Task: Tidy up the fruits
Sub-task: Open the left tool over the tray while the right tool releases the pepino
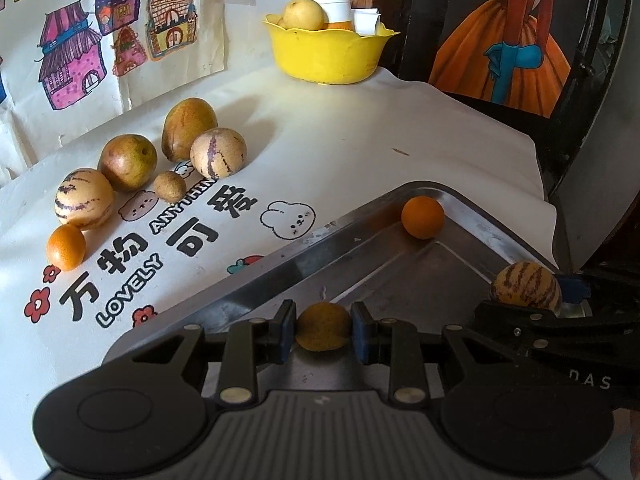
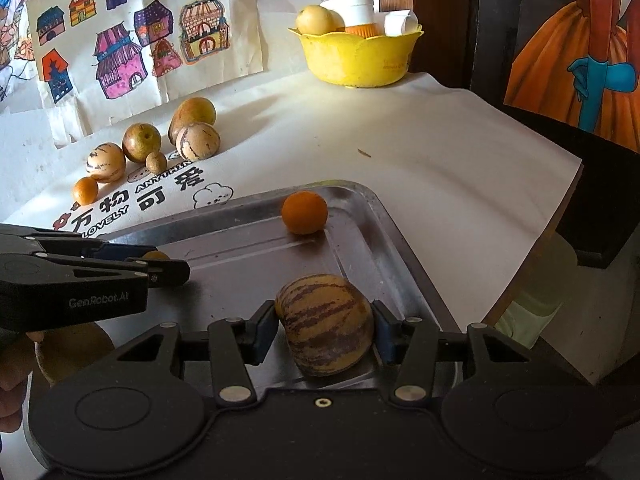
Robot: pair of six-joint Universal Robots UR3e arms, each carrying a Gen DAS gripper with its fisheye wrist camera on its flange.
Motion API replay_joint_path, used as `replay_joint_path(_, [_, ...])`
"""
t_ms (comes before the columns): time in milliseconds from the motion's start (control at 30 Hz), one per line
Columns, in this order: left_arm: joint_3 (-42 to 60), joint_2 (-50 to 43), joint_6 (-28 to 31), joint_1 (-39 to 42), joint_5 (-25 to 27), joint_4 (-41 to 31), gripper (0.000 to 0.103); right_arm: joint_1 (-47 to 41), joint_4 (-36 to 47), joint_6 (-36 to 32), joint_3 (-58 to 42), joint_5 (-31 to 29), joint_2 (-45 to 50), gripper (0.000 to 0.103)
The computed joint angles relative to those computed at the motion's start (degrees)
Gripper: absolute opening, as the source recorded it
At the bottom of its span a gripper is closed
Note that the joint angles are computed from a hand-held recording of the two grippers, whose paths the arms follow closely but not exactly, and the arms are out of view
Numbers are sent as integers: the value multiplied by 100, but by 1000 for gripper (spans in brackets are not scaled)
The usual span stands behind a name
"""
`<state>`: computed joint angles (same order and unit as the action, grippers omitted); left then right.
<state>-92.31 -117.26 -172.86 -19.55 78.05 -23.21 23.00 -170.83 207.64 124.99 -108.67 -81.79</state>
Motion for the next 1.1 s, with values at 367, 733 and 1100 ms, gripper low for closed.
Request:
replay_joint_path(367, [-103, 88, -90, 61, -78, 36, 50, 94, 112, 7, -118, -110, -89, 62])
replay_joint_path(733, [-364, 264, -179, 191, -103, 459, 76, 295, 301, 18, -230, -299, -245, 67])
replay_joint_path(1100, [-773, 668, -283, 467, -314, 803, 100, 730, 547, 89, -632, -778, -318, 100])
